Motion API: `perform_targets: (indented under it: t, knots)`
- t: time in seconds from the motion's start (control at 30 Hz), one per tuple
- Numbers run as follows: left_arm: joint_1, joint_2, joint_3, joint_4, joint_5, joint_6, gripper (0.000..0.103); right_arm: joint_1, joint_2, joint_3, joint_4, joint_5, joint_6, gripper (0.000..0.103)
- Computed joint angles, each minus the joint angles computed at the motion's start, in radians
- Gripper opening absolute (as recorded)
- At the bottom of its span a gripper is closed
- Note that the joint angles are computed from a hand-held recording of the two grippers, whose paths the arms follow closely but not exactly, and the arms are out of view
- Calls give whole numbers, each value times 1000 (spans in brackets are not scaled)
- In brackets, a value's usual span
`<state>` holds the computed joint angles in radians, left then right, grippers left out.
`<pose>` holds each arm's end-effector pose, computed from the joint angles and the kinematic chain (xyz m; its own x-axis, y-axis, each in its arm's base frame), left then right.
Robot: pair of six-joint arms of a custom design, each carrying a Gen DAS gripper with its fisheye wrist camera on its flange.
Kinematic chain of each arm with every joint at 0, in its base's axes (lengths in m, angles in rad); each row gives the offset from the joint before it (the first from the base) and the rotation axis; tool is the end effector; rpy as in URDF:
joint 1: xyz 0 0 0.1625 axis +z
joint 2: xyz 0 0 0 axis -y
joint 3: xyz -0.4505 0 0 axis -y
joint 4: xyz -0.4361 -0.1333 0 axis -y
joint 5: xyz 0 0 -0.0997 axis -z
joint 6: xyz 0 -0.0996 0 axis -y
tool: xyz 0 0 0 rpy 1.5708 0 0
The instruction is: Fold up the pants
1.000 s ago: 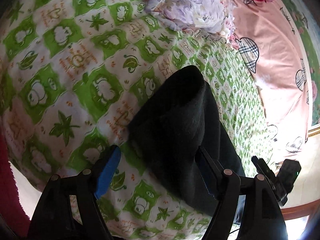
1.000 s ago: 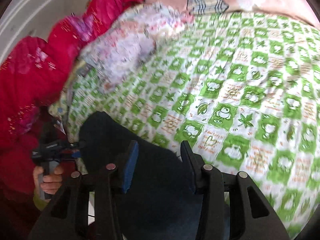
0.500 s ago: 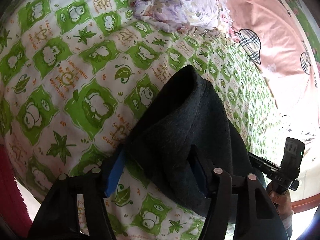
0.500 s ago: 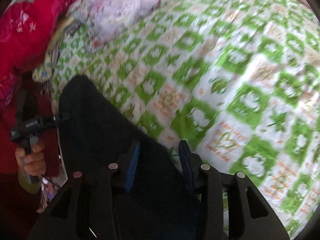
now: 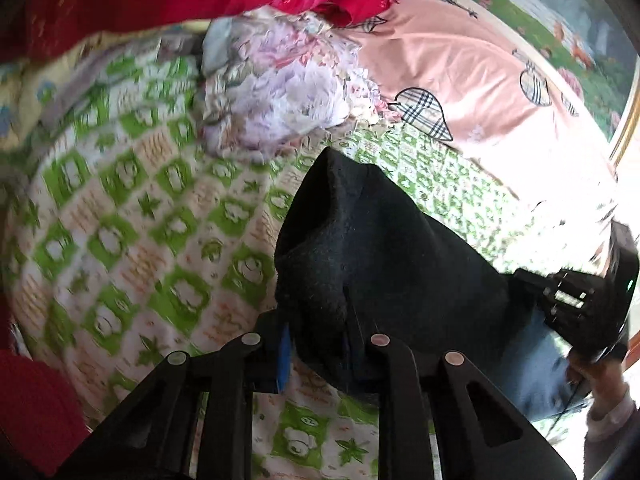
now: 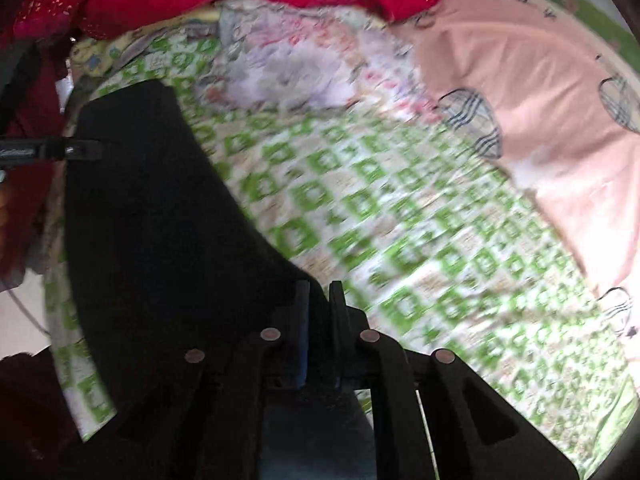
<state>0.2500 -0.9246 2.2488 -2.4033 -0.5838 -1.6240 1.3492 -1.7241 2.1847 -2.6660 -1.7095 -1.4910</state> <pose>-0.3725 -0.3185 0.0038 -0.8660 -0.2514 -0.4323 0.1995 0.6190 -0.7596 0.0154 -0.4756 0.3935 -0.2520 -0.7594 0.5998 -0.9310 0.3593 0.0637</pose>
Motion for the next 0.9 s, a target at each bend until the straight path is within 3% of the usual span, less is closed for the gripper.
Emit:
perform_targets:
  t: [0.13,0.2,0.3,0.4,0.47,0.5,0.53,0.6,0.63,0.77,0.9]
  knots:
    - [39,33,-60,80,16,22,19,12,82,-9,-110,-33,58,0]
    - [68,48,-86,109,2,38,19,10,100,-42,-34,-39,143,0]
    - [88,55,-82,127,-27,41,21,-20,84,-66,30,26,233,0]
    - [93,64,-93,241,-63,10,38,-44,58,-87,122,45,312,3]
    - [75,62,-105,346,-73,-50,57,-72,27,-90,179,86,341,6]
    - [61,56,-114,420,-71,-96,59,-94,0,-89,211,113,351,12]
    - [47,49,-116,459,-68,-121,59,-117,-27,-83,227,131,361,29]
    - [18,27,-117,512,-58,-168,61,-169,-78,-73,268,189,372,49]
    - [10,18,-120,529,-53,-185,61,-208,-111,-72,309,232,375,50]
    - [-10,23,-136,433,-30,-96,61,-315,-198,-61,381,288,367,50]
    - [-10,115,-204,267,-24,125,64,-432,-278,-60,435,353,351,50]
